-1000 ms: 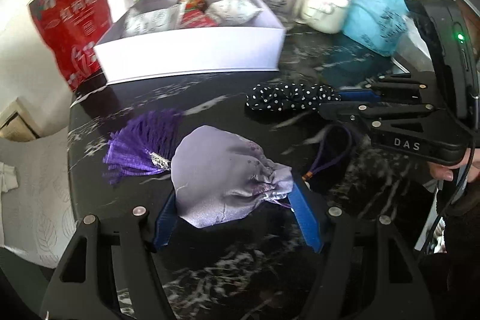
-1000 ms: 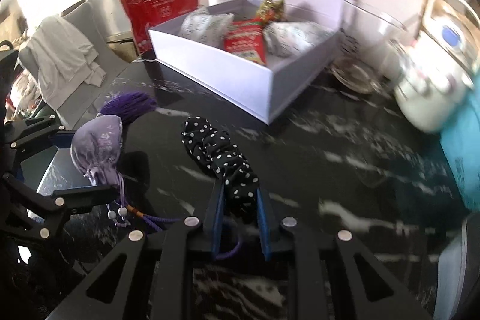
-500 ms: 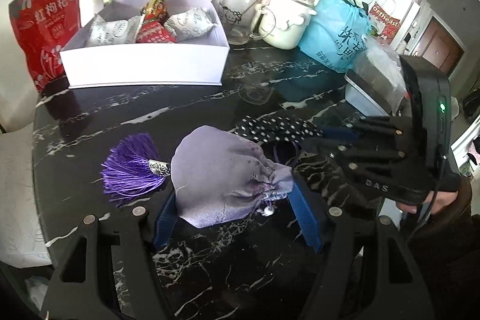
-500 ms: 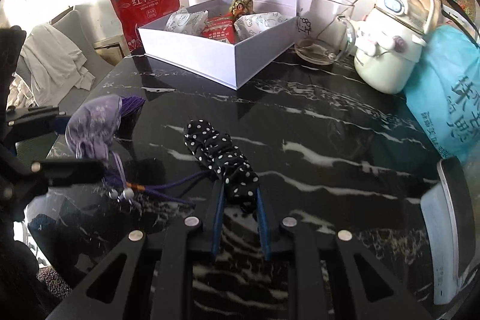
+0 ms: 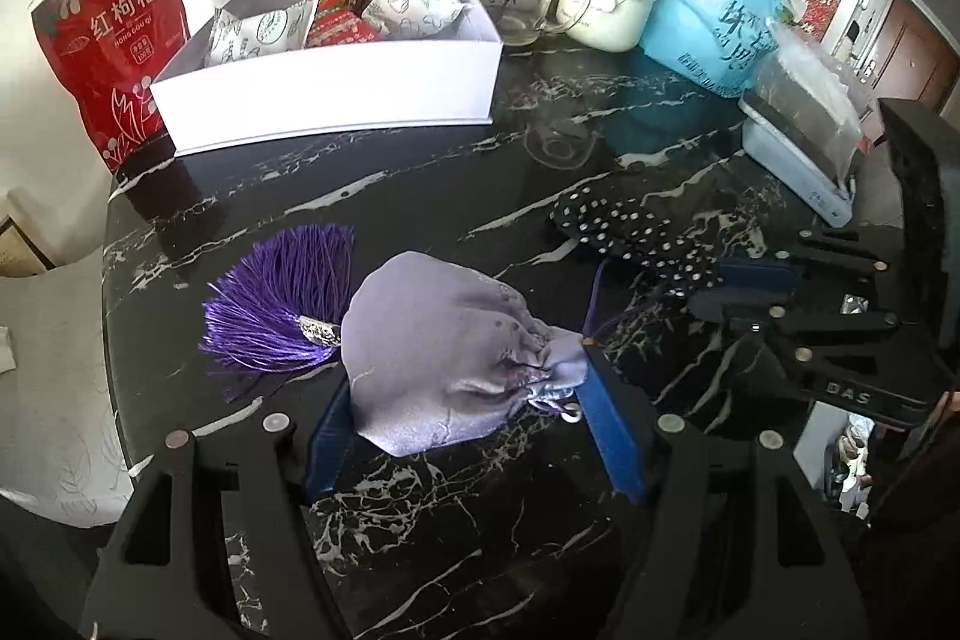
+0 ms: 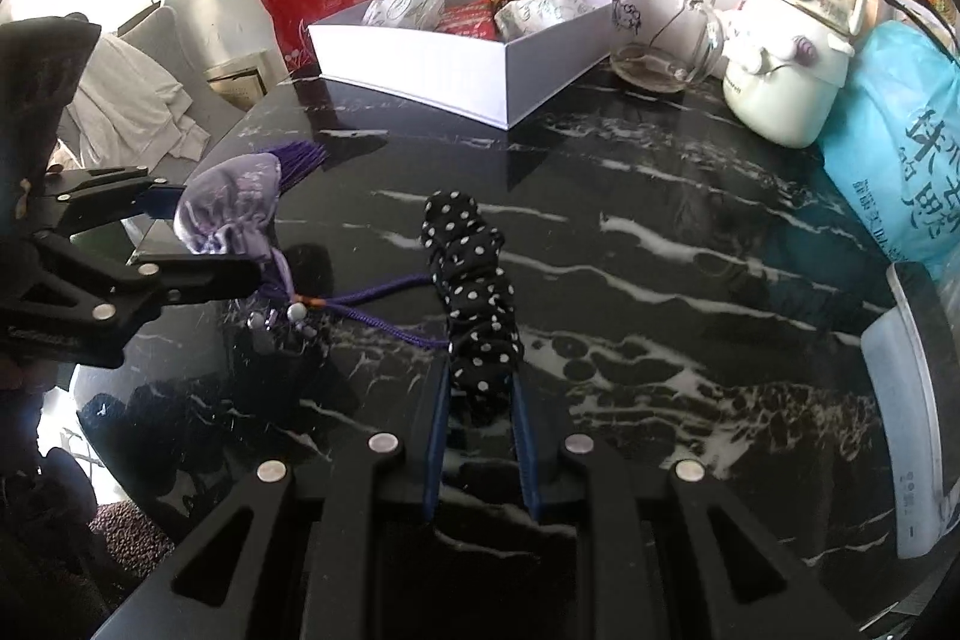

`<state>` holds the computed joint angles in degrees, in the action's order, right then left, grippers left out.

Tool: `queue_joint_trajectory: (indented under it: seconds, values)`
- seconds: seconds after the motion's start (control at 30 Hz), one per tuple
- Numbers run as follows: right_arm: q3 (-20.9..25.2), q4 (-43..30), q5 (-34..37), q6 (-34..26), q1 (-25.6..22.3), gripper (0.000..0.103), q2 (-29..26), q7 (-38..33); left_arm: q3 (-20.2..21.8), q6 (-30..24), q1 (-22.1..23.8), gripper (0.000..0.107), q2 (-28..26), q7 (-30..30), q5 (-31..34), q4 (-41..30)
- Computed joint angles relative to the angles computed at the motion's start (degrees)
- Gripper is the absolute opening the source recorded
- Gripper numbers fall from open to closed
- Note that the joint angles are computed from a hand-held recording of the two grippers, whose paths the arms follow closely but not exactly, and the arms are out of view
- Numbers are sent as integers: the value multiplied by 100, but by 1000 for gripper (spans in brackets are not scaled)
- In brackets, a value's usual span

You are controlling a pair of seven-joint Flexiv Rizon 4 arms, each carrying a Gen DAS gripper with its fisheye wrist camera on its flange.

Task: Organize objects
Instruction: 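Lift the sachet with the left tool while the right tool lifts the scrunchie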

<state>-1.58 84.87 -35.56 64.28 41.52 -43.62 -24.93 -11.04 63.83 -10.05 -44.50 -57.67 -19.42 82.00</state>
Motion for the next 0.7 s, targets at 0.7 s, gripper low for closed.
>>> queue_joint_trajectory:
  seconds: [0.7]
  values:
    - [-85, -397, 0, 202, -145, 21, -282, -138, 237, -89, -242, 71, -240, -324, 522, -326]
